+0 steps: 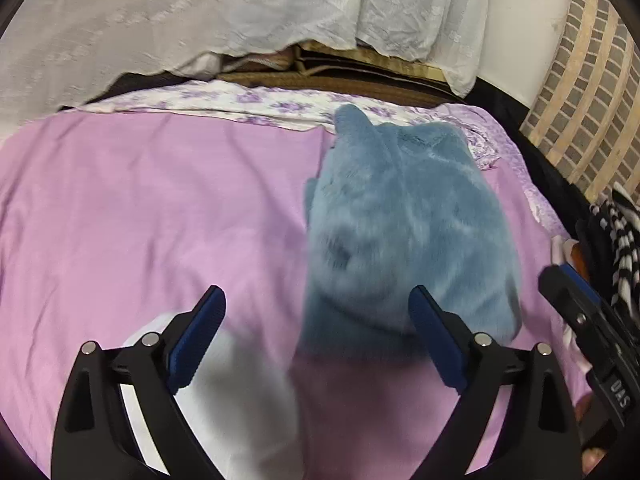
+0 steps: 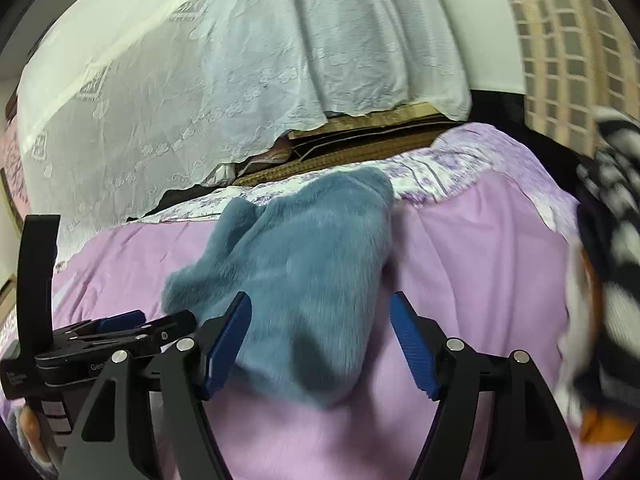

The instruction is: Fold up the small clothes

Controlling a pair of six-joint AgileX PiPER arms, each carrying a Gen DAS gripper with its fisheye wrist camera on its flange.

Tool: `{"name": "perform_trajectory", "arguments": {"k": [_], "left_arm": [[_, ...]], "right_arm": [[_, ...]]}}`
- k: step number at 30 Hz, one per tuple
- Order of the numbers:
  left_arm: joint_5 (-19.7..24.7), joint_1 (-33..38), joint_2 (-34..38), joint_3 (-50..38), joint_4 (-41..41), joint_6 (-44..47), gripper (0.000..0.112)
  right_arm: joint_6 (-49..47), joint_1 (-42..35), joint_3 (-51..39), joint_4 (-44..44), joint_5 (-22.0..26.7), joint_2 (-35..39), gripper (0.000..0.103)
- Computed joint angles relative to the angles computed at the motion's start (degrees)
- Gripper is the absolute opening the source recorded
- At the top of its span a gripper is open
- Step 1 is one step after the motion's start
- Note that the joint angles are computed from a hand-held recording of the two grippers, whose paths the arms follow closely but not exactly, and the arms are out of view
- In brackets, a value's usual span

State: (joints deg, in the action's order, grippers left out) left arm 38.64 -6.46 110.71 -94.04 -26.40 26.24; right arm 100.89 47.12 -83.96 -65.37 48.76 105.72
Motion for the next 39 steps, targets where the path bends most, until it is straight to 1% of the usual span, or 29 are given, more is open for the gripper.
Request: {"name": "perform_trajectory", "arguments": {"k": [1, 2, 4, 7, 8, 10, 14, 16, 18, 20, 21, 27, 35, 39], "left_arm": [[-2.1, -0.2, -1.7, 2.7, 1.2, -0.6, 0.093], [-5.0, -0.5, -4.2, 6.3, 2.9, -1.3, 0.094], [-8.1, -0.7, -7.7, 11.1, 3.7, -0.9, 0.095], [-11.9, -0.8, -12.2, 17.0, 3.4, 0.8, 0.098], [-13.5, -1.0, -13.8, 18.9, 4.3, 0.5, 0.098], [-15.1, -1.1, -16.2, 21.6, 6.0, -0.1, 0.098], [-18.0, -1.5, -19.6, 25.4, 9.0, -2.2, 0.098], [-19.1, -1.8, -20.1, 26.0, 10.4, -3.3, 0.098], [-19.1, -1.7, -20.2, 26.1, 10.4, -3.4, 0.098], [-18.5, -0.9, -20.1, 26.1, 5.8, 0.7, 0.098], [-18.3, -0.8, -20.0, 26.0, 5.4, 1.1, 0.098], [-17.4, -0.9, -19.5, 25.8, 4.7, 2.1, 0.098], [-19.5, -2.5, -20.5, 27.6, 8.5, -0.6, 0.098], [-18.4, -2.1, -20.2, 27.2, 6.2, 1.2, 0.098]], "right_arm": [[1.1, 0.8, 0.4, -0.2, 0.6, -0.1, 0.074], [2.8, 2.4, 1.2, -0.1, 2.3, -0.4, 0.075], [5.5, 4.8, 2.4, -0.5, 4.7, -0.7, 0.084], [7.1, 8.7, 3.0, -0.7, 9.9, -0.4, 0.087], [7.3, 9.3, 3.2, -0.8, 10.9, -0.3, 0.088], [8.2, 10.3, 3.6, -1.4, 12.4, 0.0, 0.092], [9.1, 11.1, 3.7, -3.5, 14.3, 0.6, 0.093], [9.6, 11.6, 3.6, -4.4, 15.6, 1.0, 0.095], [10.1, 11.7, 3.8, -5.0, 16.0, 1.1, 0.095], [10.4, 11.5, 4.2, -5.0, 15.5, 1.0, 0.096], [10.7, 11.4, 4.4, -4.9, 15.2, 0.9, 0.096], [10.2, 11.2, 4.4, -4.7, 14.5, 1.0, 0.096], [10.6, 11.6, 4.3, -5.3, 14.7, 1.0, 0.097], [10.8, 11.7, 4.2, -5.4, 14.8, 1.1, 0.098]]}}
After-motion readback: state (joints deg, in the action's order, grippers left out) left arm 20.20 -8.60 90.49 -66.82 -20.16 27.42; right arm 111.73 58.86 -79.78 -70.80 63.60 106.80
